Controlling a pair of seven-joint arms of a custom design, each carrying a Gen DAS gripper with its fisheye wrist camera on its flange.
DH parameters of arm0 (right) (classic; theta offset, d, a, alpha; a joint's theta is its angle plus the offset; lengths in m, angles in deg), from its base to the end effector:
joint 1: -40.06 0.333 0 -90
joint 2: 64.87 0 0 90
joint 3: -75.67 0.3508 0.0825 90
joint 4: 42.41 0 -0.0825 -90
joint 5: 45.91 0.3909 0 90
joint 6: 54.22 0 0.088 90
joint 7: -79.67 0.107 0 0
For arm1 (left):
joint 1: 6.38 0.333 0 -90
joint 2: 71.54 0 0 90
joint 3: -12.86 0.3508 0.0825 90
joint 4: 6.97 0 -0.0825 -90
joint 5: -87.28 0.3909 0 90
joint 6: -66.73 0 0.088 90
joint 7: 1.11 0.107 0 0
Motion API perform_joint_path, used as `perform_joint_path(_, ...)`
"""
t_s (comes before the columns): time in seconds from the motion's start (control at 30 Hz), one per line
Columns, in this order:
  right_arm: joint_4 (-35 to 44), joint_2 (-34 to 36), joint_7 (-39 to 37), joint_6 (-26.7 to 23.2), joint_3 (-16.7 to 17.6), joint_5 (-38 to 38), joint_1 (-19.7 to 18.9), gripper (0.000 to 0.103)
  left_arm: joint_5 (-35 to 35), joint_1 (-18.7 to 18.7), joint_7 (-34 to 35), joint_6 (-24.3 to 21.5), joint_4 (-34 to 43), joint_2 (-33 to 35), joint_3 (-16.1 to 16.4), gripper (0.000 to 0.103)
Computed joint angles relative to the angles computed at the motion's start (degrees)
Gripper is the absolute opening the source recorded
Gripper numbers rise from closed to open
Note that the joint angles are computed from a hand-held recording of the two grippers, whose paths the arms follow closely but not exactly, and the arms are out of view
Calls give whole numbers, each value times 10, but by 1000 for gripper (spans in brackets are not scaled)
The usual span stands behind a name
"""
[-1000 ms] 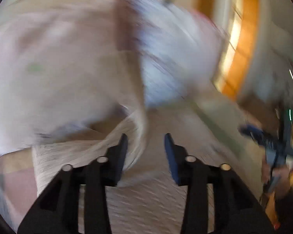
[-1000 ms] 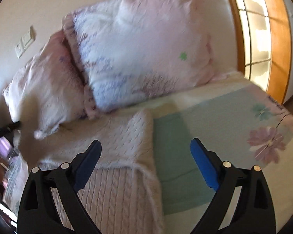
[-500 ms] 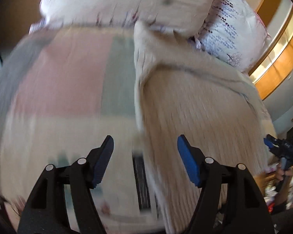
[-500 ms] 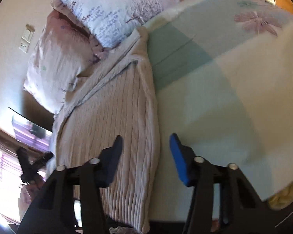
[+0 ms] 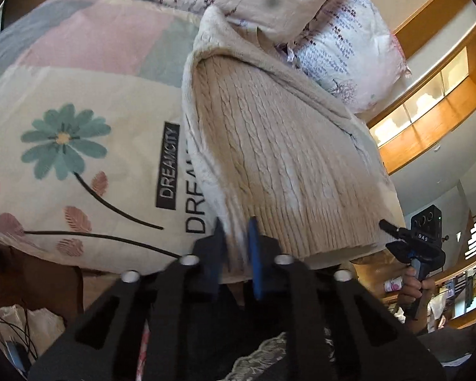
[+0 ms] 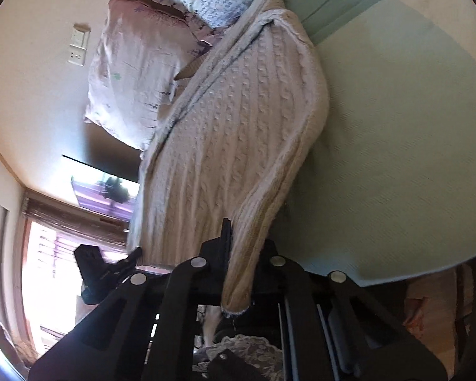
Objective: Fold small clothes
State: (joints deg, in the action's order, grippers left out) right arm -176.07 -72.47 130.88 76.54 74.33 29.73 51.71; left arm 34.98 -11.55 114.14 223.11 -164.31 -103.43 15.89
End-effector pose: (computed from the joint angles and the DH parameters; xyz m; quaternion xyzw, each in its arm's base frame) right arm 0.4946 0.1130 0.4432 -0.6058 0.6324 0.2191 0.4302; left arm 0.3742 0.0164 0.4553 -0.7405 0.5593 -0.3711 0.0343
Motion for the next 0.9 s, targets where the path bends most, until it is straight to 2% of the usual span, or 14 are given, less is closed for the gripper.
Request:
perform_joint_path(0.07, 13, 8, -13, -8, -48, 29, 45, 7, 7, -3, 4, -11, 10, 8, 1, 9)
perform_joint_path(0.13, 44, 25, -33, -12, -103, 61, 99, 7, -23, -22, 43, -34, 37, 26, 29, 8)
perform_joint_path(0.2, 87, 52, -58, -18, -93, 102, 83, 7, -67, -29, 94, -55, 85, 55, 54, 7)
perform_joint_path(0.27, 149, 91, -77, -21, -19, 143, 7, 7, -117, -7, 153, -60, 156, 101, 54, 7)
perform_joint_path(0.3, 187, 116, -86, -7, 20, 157, -26, 7, -128, -23, 174, -31, 206, 137, 73, 7)
perform_joint_path(0.37, 270, 175, -92, 36, 109, 164, -97, 7, -147, -10, 187, -5, 286, 202, 67, 7)
perform_joint_path(0.4, 315, 209, -80, 57, 138, 154, -116, 7, -161, 8, 193, -1, 336, 244, 56, 7)
perform_joint_path(0.47, 415, 290, -32, 127, 154, 134, -105, 8, -126, 16, 138, 33, 426, 332, 51, 11)
perform_joint_path(0.5, 465, 330, 27, 160, 155, 70, -93, 18, -90, 22, 92, 43, 465, 371, 47, 12)
perform_joint_path(0.57, 546, 399, 197, 182, 99, -104, -34, 76, -34, 32, -5, 46, 516, 428, 49, 56)
perform_joint_path(0.6, 563, 414, 239, 160, 74, -136, -19, 77, -39, 37, -17, 45, 522, 437, 49, 64)
perform_joint_path(0.67, 550, 406, 206, 125, 44, -92, -6, 78, -103, 82, 42, 7, 518, 434, 18, 73)
perform_joint_path(0.77, 488, 369, 136, 174, 2, -66, 29, 89, -87, 114, 53, -53, 499, 432, 2, 74)
perform_joint_path(0.9, 472, 363, 122, 126, -17, -39, 29, 89, -60, 143, 15, -104, 503, 454, -22, 72)
